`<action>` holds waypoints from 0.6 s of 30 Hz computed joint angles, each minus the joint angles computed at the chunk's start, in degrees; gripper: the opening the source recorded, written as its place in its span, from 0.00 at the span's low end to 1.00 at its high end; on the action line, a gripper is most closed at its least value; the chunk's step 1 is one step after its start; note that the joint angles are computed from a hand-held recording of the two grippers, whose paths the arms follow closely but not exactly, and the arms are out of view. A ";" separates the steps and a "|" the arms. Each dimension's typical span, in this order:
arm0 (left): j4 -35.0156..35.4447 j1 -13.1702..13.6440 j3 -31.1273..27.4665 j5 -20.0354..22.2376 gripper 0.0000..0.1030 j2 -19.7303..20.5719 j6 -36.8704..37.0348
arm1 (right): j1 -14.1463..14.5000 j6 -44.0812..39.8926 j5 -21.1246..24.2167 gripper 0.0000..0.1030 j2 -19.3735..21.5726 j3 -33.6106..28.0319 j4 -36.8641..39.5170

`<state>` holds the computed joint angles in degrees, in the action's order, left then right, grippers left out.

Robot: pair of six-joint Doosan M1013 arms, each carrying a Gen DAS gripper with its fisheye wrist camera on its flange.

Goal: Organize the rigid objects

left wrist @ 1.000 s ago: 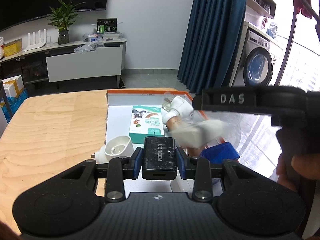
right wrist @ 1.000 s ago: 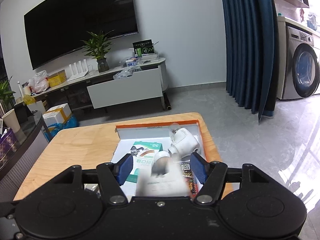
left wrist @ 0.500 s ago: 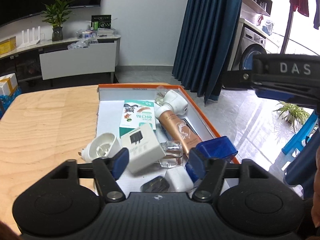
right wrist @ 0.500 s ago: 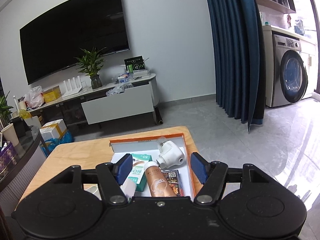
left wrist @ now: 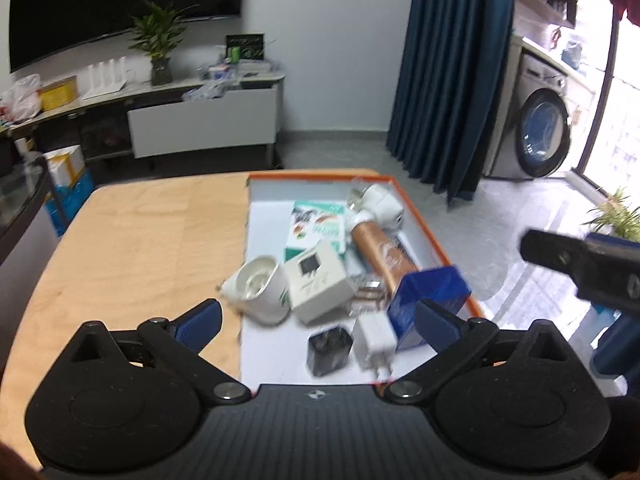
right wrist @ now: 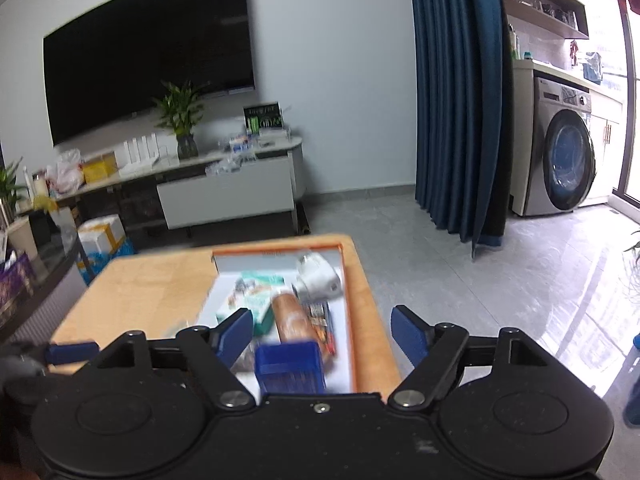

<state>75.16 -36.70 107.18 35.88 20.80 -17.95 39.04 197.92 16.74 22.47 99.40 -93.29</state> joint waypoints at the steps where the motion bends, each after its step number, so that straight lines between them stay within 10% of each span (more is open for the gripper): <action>1: -0.87 -0.10 -0.01 0.14 1.00 0.05 0.93 | 0.14 -2.39 0.27 0.87 -0.20 0.31 2.30; 18: -8.14 -0.81 0.56 0.54 1.00 0.71 3.34 | -0.09 -25.47 -1.91 0.88 0.12 2.27 27.72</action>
